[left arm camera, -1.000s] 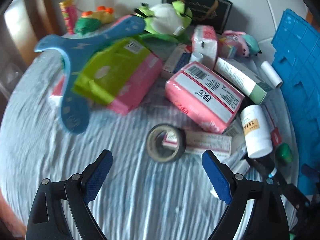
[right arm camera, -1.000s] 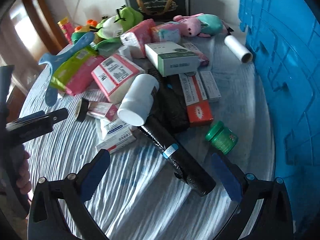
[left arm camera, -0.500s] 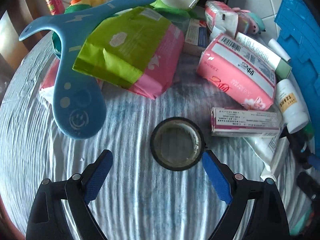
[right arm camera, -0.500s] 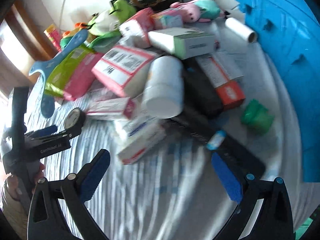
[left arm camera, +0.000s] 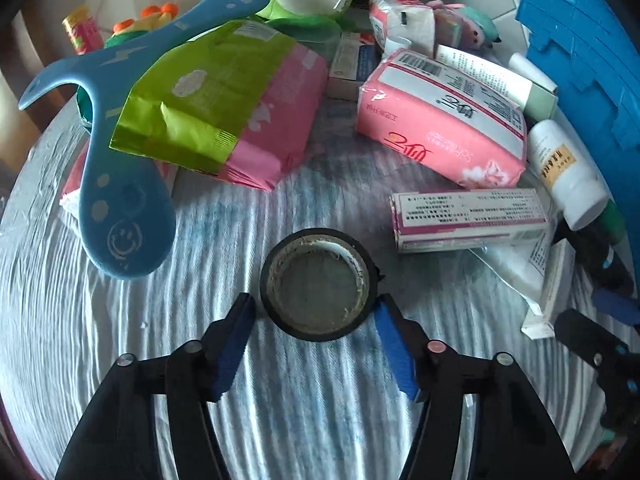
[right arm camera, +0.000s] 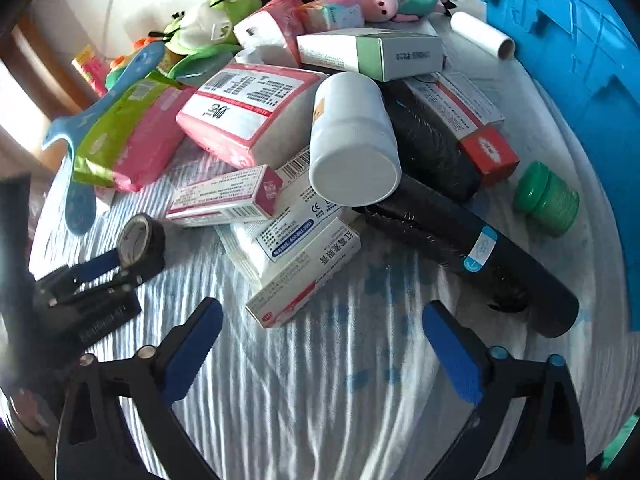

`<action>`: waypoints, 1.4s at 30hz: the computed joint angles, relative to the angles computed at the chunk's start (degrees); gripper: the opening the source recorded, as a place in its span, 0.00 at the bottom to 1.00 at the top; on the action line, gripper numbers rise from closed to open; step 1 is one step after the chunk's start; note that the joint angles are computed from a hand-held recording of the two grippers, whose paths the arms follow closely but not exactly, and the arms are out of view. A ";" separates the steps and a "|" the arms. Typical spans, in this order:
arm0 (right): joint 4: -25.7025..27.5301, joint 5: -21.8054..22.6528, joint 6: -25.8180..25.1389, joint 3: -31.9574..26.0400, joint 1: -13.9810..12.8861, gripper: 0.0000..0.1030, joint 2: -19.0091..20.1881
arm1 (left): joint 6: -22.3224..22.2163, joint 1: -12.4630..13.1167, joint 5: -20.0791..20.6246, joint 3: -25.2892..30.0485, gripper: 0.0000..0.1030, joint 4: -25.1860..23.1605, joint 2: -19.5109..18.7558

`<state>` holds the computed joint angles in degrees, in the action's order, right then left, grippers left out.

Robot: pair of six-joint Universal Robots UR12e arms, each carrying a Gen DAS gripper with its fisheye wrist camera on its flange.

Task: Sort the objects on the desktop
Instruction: 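Reach left gripper to black tape roll while right gripper reaches white-red ointment box, then close left gripper on the tape roll while right gripper grasps the ointment box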

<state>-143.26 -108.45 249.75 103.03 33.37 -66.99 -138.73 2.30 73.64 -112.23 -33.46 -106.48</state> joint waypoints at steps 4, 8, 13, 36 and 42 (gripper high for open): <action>-1.63 0.40 1.05 -0.22 -0.53 0.65 0.87 | -2.14 -0.26 -0.20 0.59 0.69 1.07 -1.00; 0.38 1.18 0.20 -0.94 -0.69 0.46 1.45 | -1.18 0.11 -0.80 -0.25 0.56 0.48 0.00; 4.29 1.34 -0.96 -0.99 -0.15 0.25 0.70 | -0.14 1.44 -1.47 -2.01 0.55 -2.58 2.38; 3.85 -3.30 -3.28 -1.39 1.44 0.23 1.77 | -1.46 0.00 -1.22 -3.45 0.55 2.78 2.10; 3.15 -3.87 -3.28 -0.75 1.59 0.24 1.46 | -1.40 0.38 -1.75 -5.35 0.55 5.66 1.63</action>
<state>-140.11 -112.32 246.47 102.29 34.96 -65.53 -140.13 2.69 71.89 -117.57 -27.80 -104.85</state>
